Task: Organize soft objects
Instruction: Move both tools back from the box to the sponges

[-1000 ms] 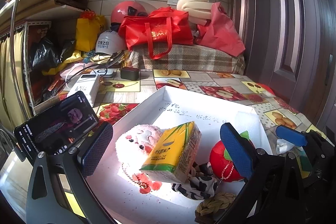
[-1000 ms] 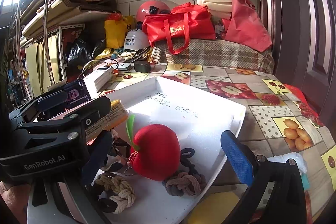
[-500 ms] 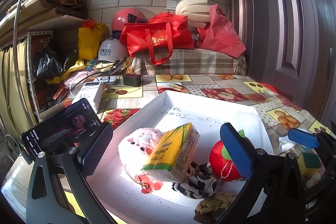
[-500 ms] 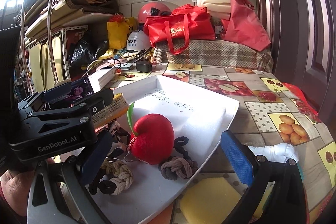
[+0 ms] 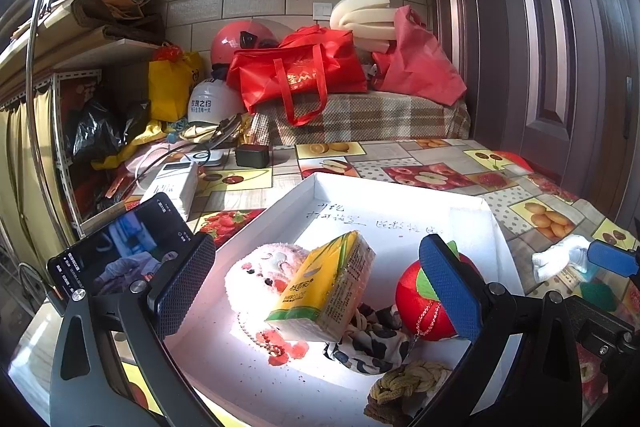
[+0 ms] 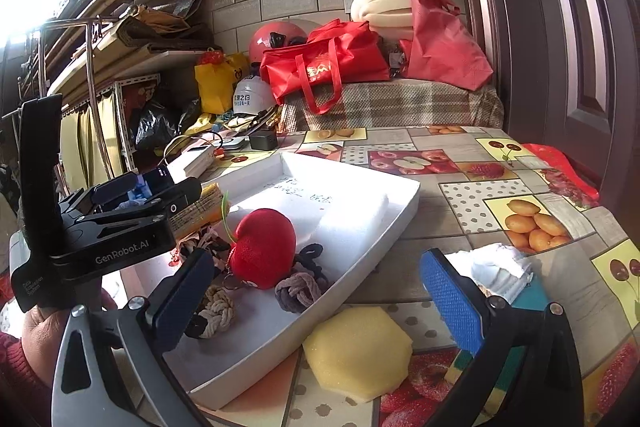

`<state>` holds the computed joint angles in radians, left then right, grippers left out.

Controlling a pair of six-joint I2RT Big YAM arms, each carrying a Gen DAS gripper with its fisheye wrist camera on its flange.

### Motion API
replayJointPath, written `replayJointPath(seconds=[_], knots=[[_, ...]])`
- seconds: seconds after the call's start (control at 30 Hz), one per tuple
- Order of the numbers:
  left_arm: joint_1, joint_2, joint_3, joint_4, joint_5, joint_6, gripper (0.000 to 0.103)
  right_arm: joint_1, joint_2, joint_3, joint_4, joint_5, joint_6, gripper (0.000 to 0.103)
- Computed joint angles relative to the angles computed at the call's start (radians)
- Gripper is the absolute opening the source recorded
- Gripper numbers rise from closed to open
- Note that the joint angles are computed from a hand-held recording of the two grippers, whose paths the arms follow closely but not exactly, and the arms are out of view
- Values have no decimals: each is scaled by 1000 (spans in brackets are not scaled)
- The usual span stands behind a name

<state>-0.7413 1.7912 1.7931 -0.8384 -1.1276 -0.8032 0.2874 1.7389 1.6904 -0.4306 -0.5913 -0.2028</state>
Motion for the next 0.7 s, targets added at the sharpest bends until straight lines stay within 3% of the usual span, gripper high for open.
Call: replayJointPath(seconds=[0.23,0.57,0.7], knots=[[-2,-2,-4,14,10,7,103,-23,15,20,-25,-10,46,103],[-30,40,45,89,68,131,103,-29,19,28,-38,-11,62,103],[-30,42,47,82,72,110,103,-38,28,42,-51,-21,84,103]])
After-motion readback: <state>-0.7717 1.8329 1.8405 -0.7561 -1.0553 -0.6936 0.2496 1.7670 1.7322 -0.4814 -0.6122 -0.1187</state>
